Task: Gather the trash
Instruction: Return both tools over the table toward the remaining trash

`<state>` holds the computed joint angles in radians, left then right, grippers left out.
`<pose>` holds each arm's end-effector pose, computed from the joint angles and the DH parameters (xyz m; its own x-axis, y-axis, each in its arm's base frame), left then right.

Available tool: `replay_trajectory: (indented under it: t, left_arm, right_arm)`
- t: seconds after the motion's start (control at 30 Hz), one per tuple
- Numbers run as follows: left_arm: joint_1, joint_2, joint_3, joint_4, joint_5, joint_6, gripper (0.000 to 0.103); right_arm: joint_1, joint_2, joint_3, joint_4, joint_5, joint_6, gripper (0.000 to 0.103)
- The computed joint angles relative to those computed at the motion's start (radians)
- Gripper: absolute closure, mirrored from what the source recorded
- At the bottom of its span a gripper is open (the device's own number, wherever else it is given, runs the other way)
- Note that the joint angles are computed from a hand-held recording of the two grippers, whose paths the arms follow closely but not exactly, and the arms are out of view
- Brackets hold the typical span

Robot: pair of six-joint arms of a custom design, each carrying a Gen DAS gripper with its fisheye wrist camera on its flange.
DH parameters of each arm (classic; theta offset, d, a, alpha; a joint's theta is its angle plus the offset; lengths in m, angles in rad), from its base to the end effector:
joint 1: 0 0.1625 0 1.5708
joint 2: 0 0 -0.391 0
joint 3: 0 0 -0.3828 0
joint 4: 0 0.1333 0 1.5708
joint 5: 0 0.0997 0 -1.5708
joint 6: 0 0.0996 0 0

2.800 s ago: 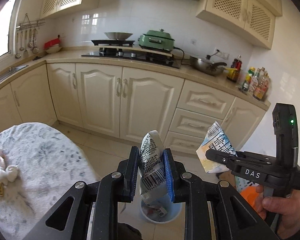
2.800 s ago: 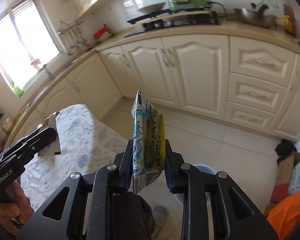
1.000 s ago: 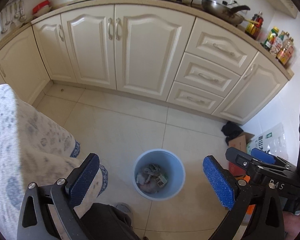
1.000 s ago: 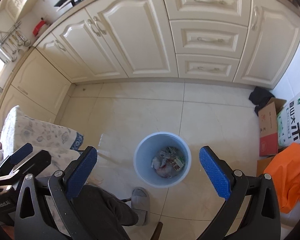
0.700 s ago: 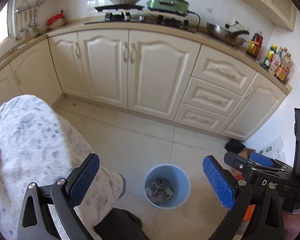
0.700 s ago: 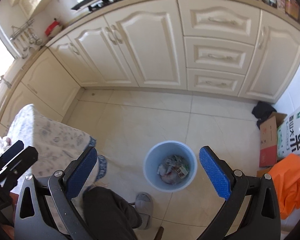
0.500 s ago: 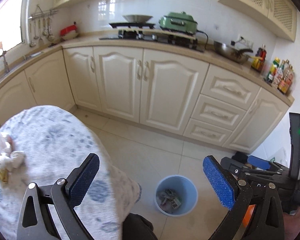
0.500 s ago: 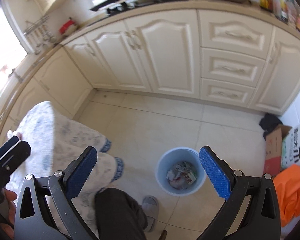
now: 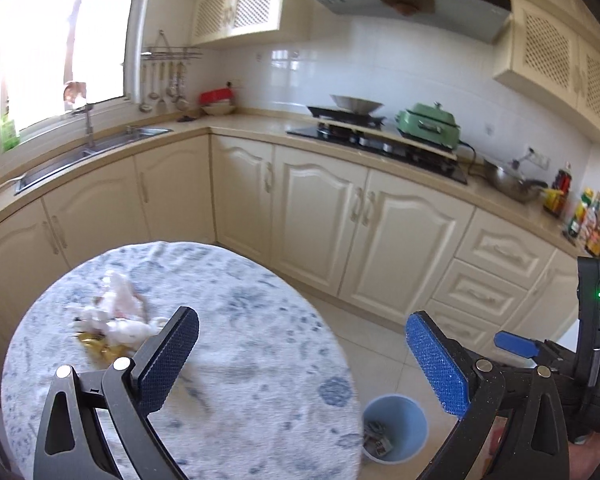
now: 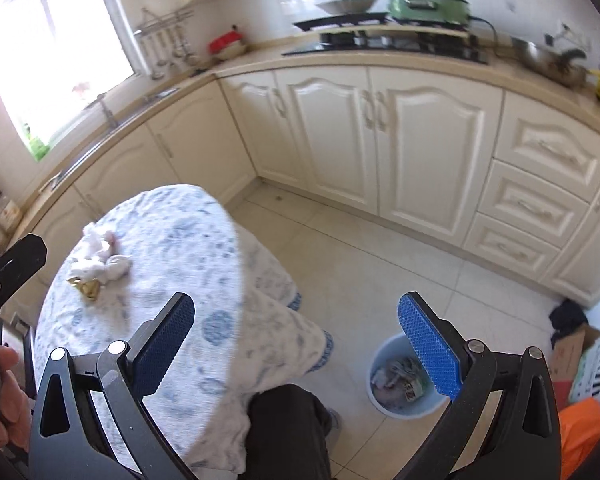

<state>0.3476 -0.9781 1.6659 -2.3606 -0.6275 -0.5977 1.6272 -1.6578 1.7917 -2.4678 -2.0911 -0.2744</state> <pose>-0.5094 -0.4121 0.1958 -0.7557 0.2424 -0.6084 0.6170 0.5750 -0.5373 0.1106 -0.4717 0.5074 -0.8415 0.0876 0.5331 -0.2792 0.7743 -0.5680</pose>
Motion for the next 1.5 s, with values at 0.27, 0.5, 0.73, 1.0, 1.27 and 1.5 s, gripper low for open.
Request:
replay_trajectory:
  t: [0.27,0.5,0.73,1.0,1.27,1.5]
  left_arm:
    - [-0.077,-0.198,0.133,0.194,0.145,-0.225,0.001]
    - [-0.143,-0.333,0.195,0.508,0.207,-0.521,0.001]
    - [-0.173,-0.376,0.183,0.804,0.248,-0.8,0.001]
    - [-0.164,-0.396,0.17,1.019,0.231,-0.984,0.001]
    - [-0.06,-0.387,0.159,0.917,0.204,-0.884,0.001]
    - [0.071,-0.341,0.153,0.705,0.165,-0.704,0.001]
  right_arm:
    - [0.135,0.084,-0.023,-0.028,0.019,-0.028,0.0]
    - [0.224,0.157,-0.047,-0.043,0.039,-0.073,0.0]
    - [0.272,0.202,-0.05,-0.047,0.054,-0.118,0.0]
    - [0.281,0.247,-0.063,-0.034,0.083,-0.144,0.0]
    - [0.262,0.342,-0.109,0.005,0.131,-0.156,0.0]
    - [0.215,0.474,-0.205,0.057,0.135,-0.13,0.0]
